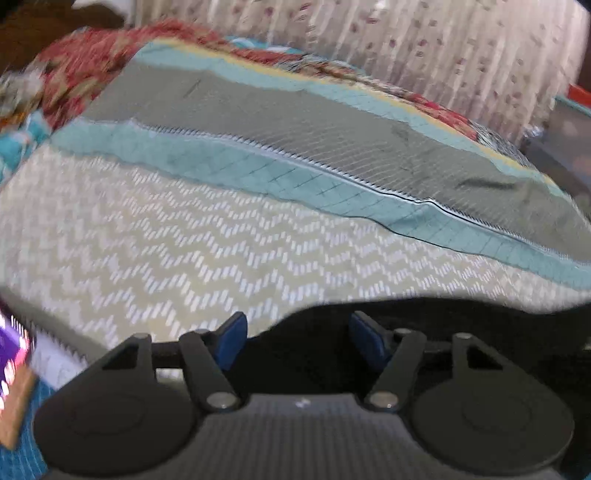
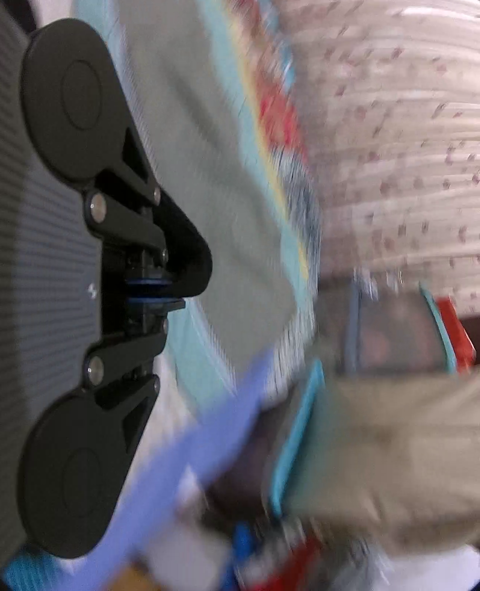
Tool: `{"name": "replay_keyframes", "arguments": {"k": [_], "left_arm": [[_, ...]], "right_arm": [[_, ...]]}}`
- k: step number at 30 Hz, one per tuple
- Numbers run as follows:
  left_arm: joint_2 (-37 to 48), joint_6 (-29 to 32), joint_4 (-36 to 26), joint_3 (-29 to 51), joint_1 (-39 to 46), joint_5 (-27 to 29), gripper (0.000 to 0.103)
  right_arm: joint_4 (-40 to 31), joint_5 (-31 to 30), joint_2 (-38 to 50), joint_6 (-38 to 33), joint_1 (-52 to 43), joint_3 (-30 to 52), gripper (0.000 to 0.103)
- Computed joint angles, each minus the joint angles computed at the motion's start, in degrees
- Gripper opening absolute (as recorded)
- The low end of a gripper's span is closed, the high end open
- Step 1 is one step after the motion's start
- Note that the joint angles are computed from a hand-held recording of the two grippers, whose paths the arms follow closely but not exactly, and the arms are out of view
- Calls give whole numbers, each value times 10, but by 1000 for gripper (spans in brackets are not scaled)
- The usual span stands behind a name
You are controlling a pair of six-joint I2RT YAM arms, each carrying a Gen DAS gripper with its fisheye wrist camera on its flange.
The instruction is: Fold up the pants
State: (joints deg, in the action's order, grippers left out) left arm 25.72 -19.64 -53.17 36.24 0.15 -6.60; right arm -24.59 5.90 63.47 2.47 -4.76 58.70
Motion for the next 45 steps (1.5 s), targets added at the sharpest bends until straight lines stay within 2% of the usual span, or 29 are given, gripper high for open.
{"name": "replay_keyframes", "arguments": {"k": [1,2,3,5,8,10,12,13,14,18,19,21,25,26,27,28,29,32,34,36,37,38,39,41,43,45], "left_arm": [[10,0,5,4,-20,-18,64],[23,3,9,7,-30,-26,64],[34,11,11,11,-29,-22,64],[52,30,13,15,-19,-5,66],[62,47,14,13,-40,-18,67],[64,56,19,6,-63,-35,53],[67,68,23,0,-78,-39,11],[71,66,23,0,-81,-39,8],[71,60,23,0,-84,-42,8],[60,44,20,17,-101,-66,7],[59,40,18,23,-103,-69,7],[68,35,16,34,-105,-72,7],[88,20,12,41,-130,-97,7],[90,18,11,41,-132,-100,7],[95,14,8,44,-138,-106,7],[98,11,4,48,-143,-112,7],[99,11,2,52,-146,-114,7],[94,6,-5,64,-149,-120,7],[89,-1,-8,67,-150,-119,7],[85,-8,-11,64,-157,-120,7],[85,-13,-12,61,-164,-122,7],[86,-18,-13,58,-174,-127,7],[88,-25,-16,57,-185,-134,7],[91,-33,-20,57,-199,-139,7],[90,-40,-28,63,-218,-152,7],[92,-42,-31,69,-226,-159,7]], "right_arm": [[-23,-1,0,-22,-32,-8,32],[-38,3,0,-23,-46,-12,50],[-46,-21,-17,-23,-79,-31,51],[-61,-109,-51,-20,-157,-56,51],[-85,-196,-75,13,-243,-76,51],[-98,-210,-93,47,-255,-83,51],[-94,-187,-97,91,-218,-85,51],[-94,-180,-90,99,-216,-81,51],[-86,-158,-74,119,-194,-71,51],[-61,-160,-39,141,-190,-59,51],[-50,-148,-12,140,-173,-47,51],[-58,-128,54,136,-147,-9,57],[-60,-64,165,166,-107,26,56],[-45,-52,177,167,-101,20,49],[-23,-41,181,156,-96,9,25],[-13,-50,180,141,-97,5,10],[-5,-70,168,138,-105,-1,8],[32,-172,72,139,-164,-40,8],[24,-281,-4,129,-248,-64,8],[-27,-402,-58,81,-369,-83,8],[-67,-428,-64,38,-417,-83,9],[-109,-430,-59,-14,-457,-81,15],[-150,-397,-46,-69,-491,-80,27],[-165,-327,-24,-104,-533,-83,36],[-166,-359,-6,-99,-599,-75,36],[-165,-390,-9,-96,-607,-60,36]]}}
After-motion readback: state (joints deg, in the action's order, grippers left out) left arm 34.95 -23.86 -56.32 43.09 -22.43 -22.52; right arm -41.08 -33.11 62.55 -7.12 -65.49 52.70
